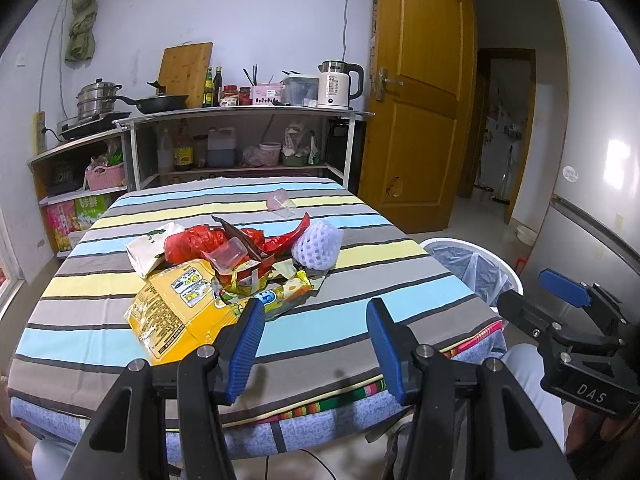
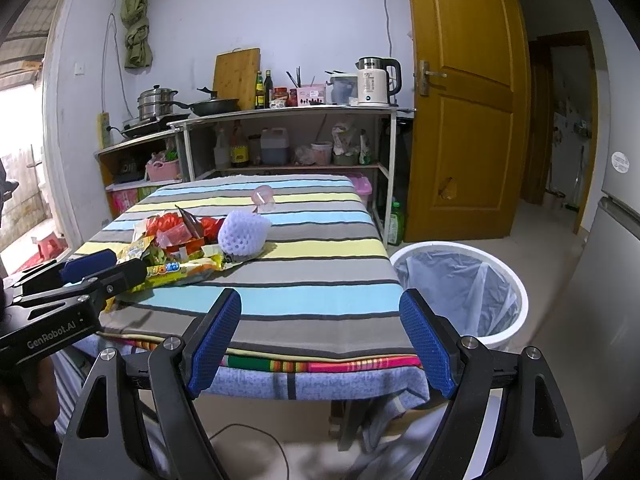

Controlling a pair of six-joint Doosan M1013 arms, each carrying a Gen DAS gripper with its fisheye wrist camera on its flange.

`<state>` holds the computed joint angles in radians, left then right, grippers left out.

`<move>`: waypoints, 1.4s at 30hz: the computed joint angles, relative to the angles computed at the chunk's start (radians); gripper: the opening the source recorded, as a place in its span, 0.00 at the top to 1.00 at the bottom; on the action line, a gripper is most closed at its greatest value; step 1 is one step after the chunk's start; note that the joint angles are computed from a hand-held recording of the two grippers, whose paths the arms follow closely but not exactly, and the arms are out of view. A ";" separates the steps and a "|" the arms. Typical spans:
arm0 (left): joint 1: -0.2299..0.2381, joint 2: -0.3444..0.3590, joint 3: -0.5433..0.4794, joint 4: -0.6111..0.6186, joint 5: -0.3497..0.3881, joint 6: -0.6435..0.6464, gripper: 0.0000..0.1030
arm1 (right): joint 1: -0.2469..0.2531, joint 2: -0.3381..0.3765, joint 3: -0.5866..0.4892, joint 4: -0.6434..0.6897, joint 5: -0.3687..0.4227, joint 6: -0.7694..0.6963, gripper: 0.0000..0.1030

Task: Collect trash

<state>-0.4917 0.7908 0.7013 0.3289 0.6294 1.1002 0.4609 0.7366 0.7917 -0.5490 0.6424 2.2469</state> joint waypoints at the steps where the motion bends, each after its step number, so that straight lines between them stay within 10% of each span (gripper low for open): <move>1: 0.002 -0.004 0.008 -0.004 -0.005 0.003 0.49 | 0.000 0.000 0.000 -0.001 0.000 0.000 0.21; 42: 0.003 -0.012 0.020 -0.007 -0.011 0.001 0.49 | 0.002 0.000 -0.001 -0.001 0.004 -0.005 0.21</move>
<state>-0.4883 0.7786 0.7210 0.3217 0.6184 1.1013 0.4627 0.7363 0.7903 -0.5496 0.6460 2.2422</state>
